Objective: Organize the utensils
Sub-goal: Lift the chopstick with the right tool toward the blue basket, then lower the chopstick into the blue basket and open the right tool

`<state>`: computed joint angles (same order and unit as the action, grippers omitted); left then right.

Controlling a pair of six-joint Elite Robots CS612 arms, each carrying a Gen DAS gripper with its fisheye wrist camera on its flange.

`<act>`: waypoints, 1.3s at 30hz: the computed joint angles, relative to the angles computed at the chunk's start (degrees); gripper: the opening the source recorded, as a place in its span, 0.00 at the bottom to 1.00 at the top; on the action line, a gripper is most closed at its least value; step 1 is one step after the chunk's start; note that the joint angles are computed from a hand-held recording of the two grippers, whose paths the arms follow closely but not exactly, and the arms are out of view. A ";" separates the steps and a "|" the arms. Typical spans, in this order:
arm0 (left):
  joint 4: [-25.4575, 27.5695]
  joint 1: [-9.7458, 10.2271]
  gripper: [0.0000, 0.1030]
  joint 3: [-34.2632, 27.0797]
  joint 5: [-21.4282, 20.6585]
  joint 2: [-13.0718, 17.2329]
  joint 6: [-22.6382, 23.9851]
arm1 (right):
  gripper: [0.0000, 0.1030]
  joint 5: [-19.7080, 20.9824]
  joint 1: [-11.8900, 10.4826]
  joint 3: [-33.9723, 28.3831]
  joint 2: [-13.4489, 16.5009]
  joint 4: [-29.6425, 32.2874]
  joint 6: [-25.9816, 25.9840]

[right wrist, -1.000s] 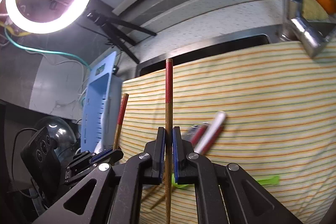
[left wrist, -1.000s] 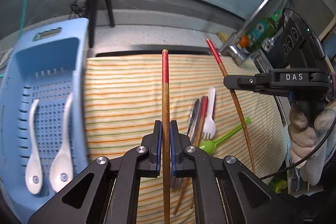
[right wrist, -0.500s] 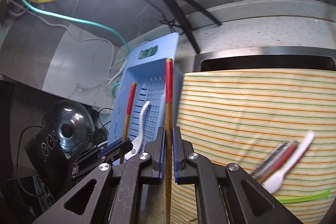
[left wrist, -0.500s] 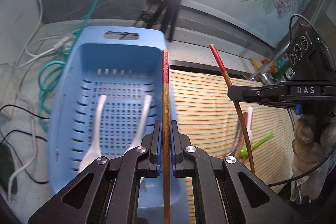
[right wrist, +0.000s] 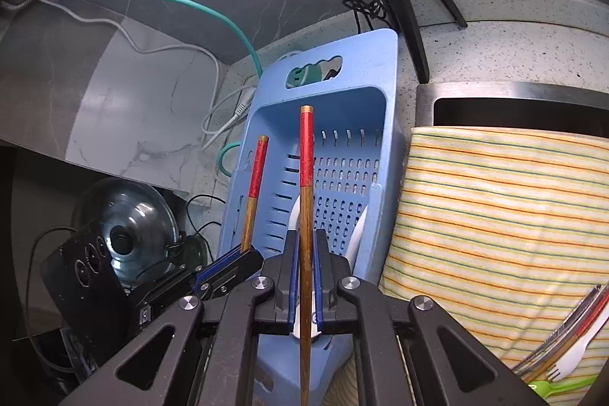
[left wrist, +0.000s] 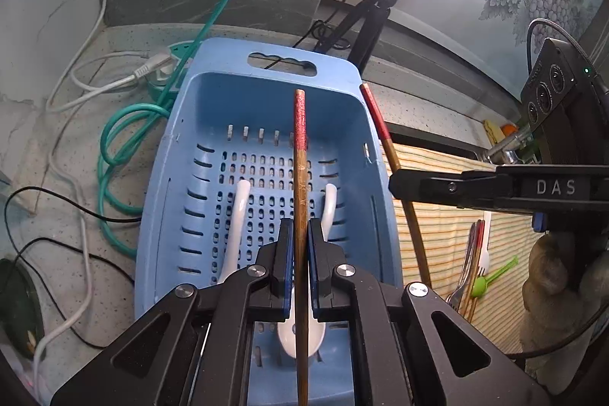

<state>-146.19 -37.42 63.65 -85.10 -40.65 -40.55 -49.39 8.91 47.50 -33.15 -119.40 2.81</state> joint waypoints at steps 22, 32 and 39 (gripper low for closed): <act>2.78 -0.45 0.17 -0.38 2.57 -0.31 -1.45 | 0.14 -1.77 -0.18 -1.53 0.33 1.42 -2.86; 2.33 -1.94 0.17 -0.50 3.36 -0.83 -0.07 | 0.18 -0.80 -2.00 2.90 -2.68 -0.94 -4.51; 1.77 -3.22 0.17 -2.13 2.43 -0.17 1.75 | 0.19 -0.57 -3.97 7.04 -5.52 -2.92 -5.12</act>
<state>-144.41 -40.65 61.51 -82.67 -40.82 -38.79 -49.96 4.94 54.53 -38.67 -122.32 -2.31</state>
